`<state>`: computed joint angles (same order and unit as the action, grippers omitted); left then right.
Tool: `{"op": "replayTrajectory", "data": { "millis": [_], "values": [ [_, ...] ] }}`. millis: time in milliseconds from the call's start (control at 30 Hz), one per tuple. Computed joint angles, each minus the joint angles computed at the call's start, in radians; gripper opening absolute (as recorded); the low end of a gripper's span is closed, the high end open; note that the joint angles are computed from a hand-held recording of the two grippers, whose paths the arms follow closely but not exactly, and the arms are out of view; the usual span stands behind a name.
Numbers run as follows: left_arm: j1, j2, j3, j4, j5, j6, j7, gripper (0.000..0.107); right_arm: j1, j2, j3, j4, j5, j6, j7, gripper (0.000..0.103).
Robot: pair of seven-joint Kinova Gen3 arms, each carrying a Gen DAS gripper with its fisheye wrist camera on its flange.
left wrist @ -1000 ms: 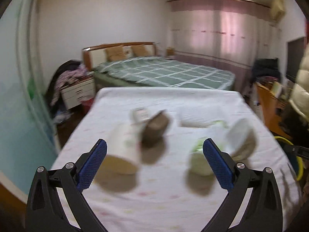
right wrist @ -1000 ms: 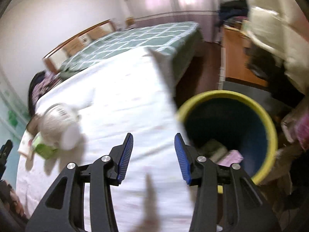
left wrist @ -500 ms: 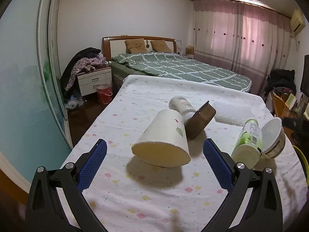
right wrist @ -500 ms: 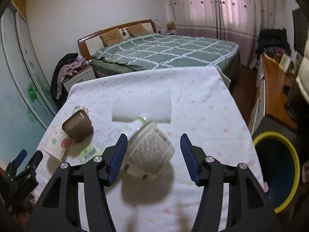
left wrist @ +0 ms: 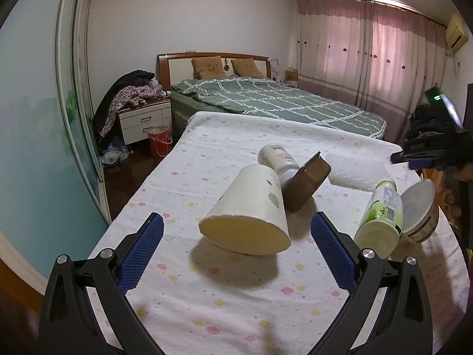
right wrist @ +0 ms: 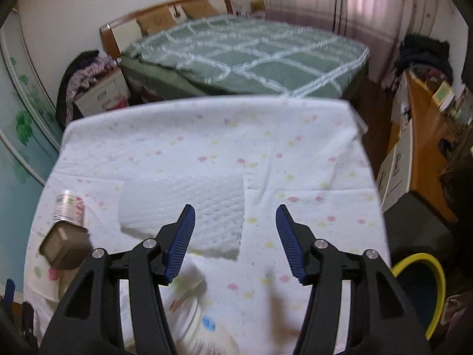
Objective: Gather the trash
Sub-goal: 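Move the right tool to the table and grasp the white foam net, then carry the foam net with the right tool to the bin and release it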
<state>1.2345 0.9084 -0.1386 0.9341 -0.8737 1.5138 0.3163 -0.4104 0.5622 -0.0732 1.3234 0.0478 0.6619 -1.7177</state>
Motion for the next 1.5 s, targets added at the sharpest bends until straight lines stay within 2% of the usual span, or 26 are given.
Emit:
{"op": "replayTrajectory", "data": {
  "millis": [233,333,367,433,533,600,700,1100,1200,1300,1500],
  "values": [
    [-0.006,0.021,-0.004,-0.047,0.014,0.021,-0.035,0.098,0.037,0.109,-0.023,-0.135,-0.051,0.118,0.032,0.052],
    [-0.011,0.015,-0.004,-0.04,0.028,0.017,-0.019,0.098,0.036,0.114,-0.023,-0.131,-0.061,0.106,0.046,0.048],
    [-0.013,0.014,-0.004,-0.039,0.033,0.017,-0.013,0.098,0.04,0.112,-0.028,-0.124,-0.066,0.099,0.058,0.045],
    [-0.015,0.008,-0.004,-0.029,0.039,0.012,0.004,0.098,0.056,0.107,-0.051,-0.113,-0.09,0.093,0.089,0.027],
    [-0.019,0.005,0.0,-0.024,0.046,0.011,0.017,0.098,0.016,0.076,-0.016,-0.059,-0.057,0.045,0.075,0.017],
    [-0.023,0.001,0.002,-0.017,0.049,0.006,0.024,0.098,0.034,0.059,-0.032,-0.031,-0.073,0.021,0.085,0.009],
    [-0.025,0.001,0.004,-0.015,0.051,0.005,0.03,0.098,0.065,0.032,-0.051,0.012,-0.107,-0.02,0.097,0.007],
    [-0.025,-0.006,0.005,0.004,0.043,-0.005,0.053,0.098,0.184,-0.219,-0.076,0.333,-0.21,-0.336,0.091,0.006],
    [-0.02,-0.003,0.005,0.001,0.036,0.0,0.052,0.098,0.212,-0.286,-0.068,0.433,-0.219,-0.411,0.079,0.006],
    [-0.014,0.002,0.002,-0.005,0.026,0.004,0.042,0.098,0.226,-0.352,-0.029,0.55,-0.21,-0.481,0.038,0.006],
    [-0.005,0.01,-0.002,-0.02,0.013,0.019,0.032,0.098,0.389,-0.447,-0.026,0.741,-0.27,-0.585,0.003,0.006]
  ]
}}
